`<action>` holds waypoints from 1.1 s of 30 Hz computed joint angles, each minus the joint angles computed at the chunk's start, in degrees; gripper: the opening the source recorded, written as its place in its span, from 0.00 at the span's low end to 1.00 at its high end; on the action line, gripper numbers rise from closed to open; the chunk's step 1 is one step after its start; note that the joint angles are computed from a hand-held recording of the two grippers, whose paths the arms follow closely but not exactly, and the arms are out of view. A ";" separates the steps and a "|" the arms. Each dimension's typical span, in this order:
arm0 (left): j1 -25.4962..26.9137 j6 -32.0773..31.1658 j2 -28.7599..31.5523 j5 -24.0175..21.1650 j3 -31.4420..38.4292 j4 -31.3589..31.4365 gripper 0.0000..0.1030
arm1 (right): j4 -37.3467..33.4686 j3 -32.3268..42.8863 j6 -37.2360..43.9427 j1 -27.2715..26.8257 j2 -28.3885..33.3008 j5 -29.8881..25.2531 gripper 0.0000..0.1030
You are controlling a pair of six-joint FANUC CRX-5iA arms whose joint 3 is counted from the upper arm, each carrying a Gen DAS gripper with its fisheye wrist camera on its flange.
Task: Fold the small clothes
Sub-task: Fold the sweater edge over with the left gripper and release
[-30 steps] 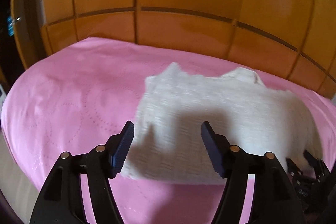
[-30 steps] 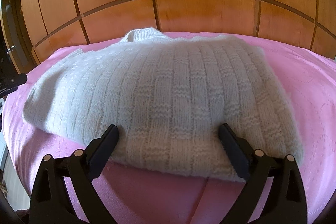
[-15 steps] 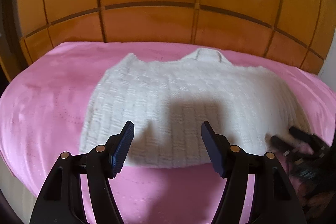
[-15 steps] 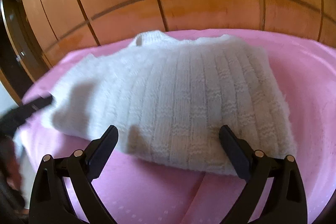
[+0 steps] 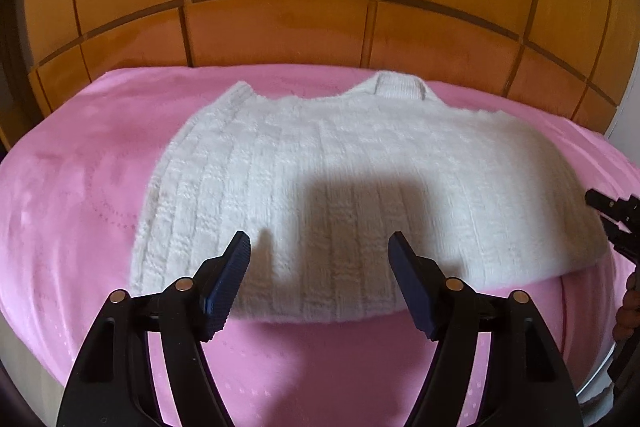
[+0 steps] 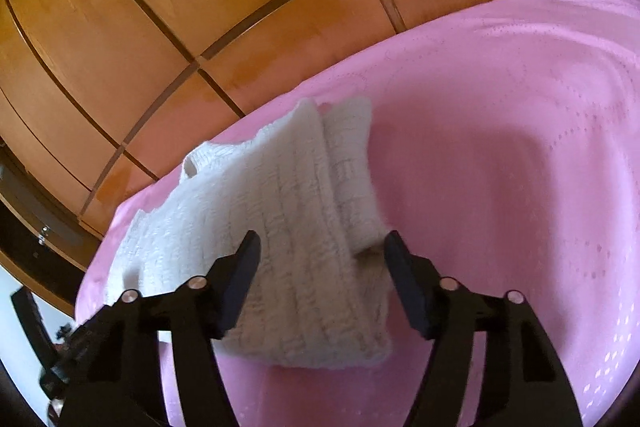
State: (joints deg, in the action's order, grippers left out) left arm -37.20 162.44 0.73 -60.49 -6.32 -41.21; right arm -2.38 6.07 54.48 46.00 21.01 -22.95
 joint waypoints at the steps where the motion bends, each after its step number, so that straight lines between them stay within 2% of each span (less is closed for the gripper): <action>1: 0.17 -0.18 -0.15 0.44 -0.04 -0.13 0.68 | 0.17 0.48 0.02 -0.01 0.36 -0.49 0.62; 4: 0.64 -1.42 0.59 1.38 0.86 -0.45 0.68 | 2.32 3.67 0.05 -0.04 2.54 -4.78 0.32; 6: 0.84 -2.66 1.34 2.93 1.48 -0.73 0.68 | 1.48 5.31 2.28 -0.30 3.35 -7.27 0.25; 7: 0.60 -3.13 2.17 2.56 2.18 -1.40 0.68 | 3.83 4.82 1.31 -0.05 3.24 -7.84 0.20; 8: 0.58 -4.10 3.47 1.59 3.23 -1.65 0.68 | 6.31 4.05 -0.19 0.22 3.14 -7.94 0.19; 10: 3.53 -7.82 5.51 3.10 3.55 3.02 0.68 | 7.69 3.34 -1.66 0.19 3.46 -8.56 0.19; 11: 4.78 -8.38 6.07 4.09 3.23 4.82 0.71 | 8.85 2.11 -2.19 0.33 3.26 -7.11 0.19; 13: 5.08 -7.28 6.59 4.37 3.16 4.52 0.73 | 10.78 0.69 -3.38 0.61 2.89 -5.91 0.20; 15: 4.50 -7.12 6.42 3.76 3.55 3.86 0.73 | 7.10 1.94 -0.46 0.00 2.94 -6.63 0.23; 16: 4.30 -6.99 6.22 3.56 3.61 3.56 0.73 | 4.78 2.74 1.70 -0.41 2.98 -6.95 0.29; 17: 4.16 -6.84 5.97 3.46 3.59 3.31 0.73 | 3.38 3.34 3.52 -0.68 2.92 -7.43 0.41; 19: 3.92 -5.99 5.38 3.08 3.42 2.91 0.73 | 5.33 3.14 2.12 -0.56 2.80 -7.61 0.61; 22: 4.39 -4.99 4.54 3.71 2.62 3.64 0.73 | 2.61 4.33 3.13 -1.30 2.84 -7.57 0.62; 27: 3.60 -3.93 3.96 2.25 2.30 2.59 0.73 | 9.97 2.77 -4.17 -0.09 2.72 -5.42 0.65; 33: 4.05 -3.17 1.55 0.53 0.78 0.92 0.73 | 11.65 6.85 -1.63 0.83 5.11 -6.48 0.62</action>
